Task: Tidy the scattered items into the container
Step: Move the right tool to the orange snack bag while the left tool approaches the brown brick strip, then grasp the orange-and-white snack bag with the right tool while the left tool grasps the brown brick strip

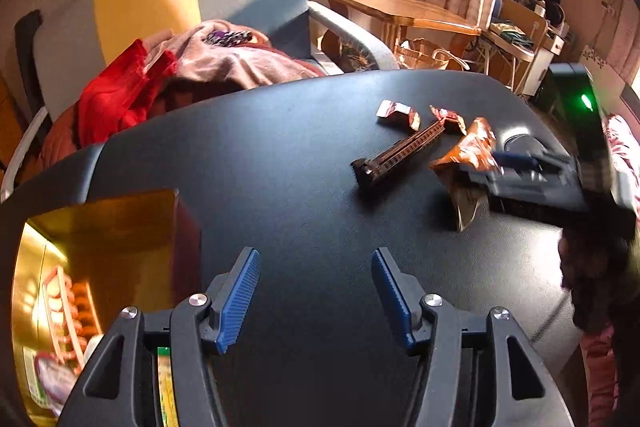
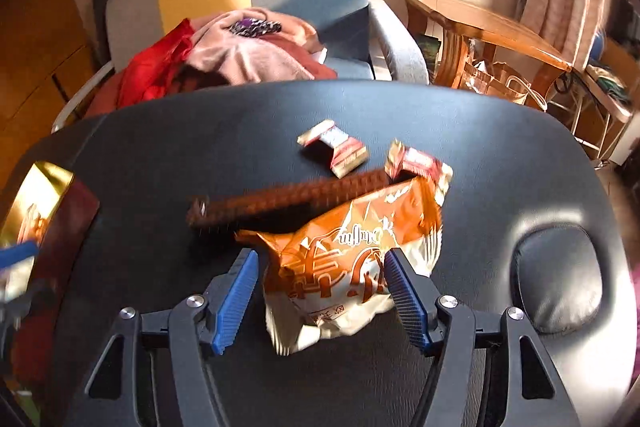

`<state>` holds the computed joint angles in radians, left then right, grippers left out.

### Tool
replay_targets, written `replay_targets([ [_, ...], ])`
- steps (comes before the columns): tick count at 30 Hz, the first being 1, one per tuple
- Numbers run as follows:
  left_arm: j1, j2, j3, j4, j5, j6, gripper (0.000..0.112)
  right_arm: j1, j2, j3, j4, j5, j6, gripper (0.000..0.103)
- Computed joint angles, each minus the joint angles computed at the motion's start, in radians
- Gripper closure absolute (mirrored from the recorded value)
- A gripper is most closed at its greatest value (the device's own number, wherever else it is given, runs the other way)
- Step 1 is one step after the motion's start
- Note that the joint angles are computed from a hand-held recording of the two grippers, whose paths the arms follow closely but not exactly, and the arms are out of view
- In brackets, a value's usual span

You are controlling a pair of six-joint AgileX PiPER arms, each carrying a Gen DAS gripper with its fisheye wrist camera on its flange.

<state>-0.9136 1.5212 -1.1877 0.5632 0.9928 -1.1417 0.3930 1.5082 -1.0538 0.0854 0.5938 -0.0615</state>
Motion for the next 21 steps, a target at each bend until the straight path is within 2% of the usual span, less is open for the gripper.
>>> replay_targets([
  [4, 0.058, 0.108, -0.136, -0.06, -0.02, 0.158, 0.049, -0.106, -0.151, 0.17, 0.209, -0.005, -0.192, 0.037],
  [9, 0.114, 0.289, -0.371, -0.144, 0.013, 0.385, 0.049, -0.276, -0.299, 0.332, 0.462, 0.004, -0.391, 0.036],
  [17, 0.187, 0.541, -0.671, -0.298, 0.076, 0.717, 0.049, -0.401, -0.395, 0.442, 0.628, 0.023, -0.523, 0.029],
  [21, 0.205, 0.618, -0.75, -0.331, 0.104, 0.797, 0.049, -0.447, -0.394, 0.471, 0.713, 0.033, -0.606, 0.029],
])
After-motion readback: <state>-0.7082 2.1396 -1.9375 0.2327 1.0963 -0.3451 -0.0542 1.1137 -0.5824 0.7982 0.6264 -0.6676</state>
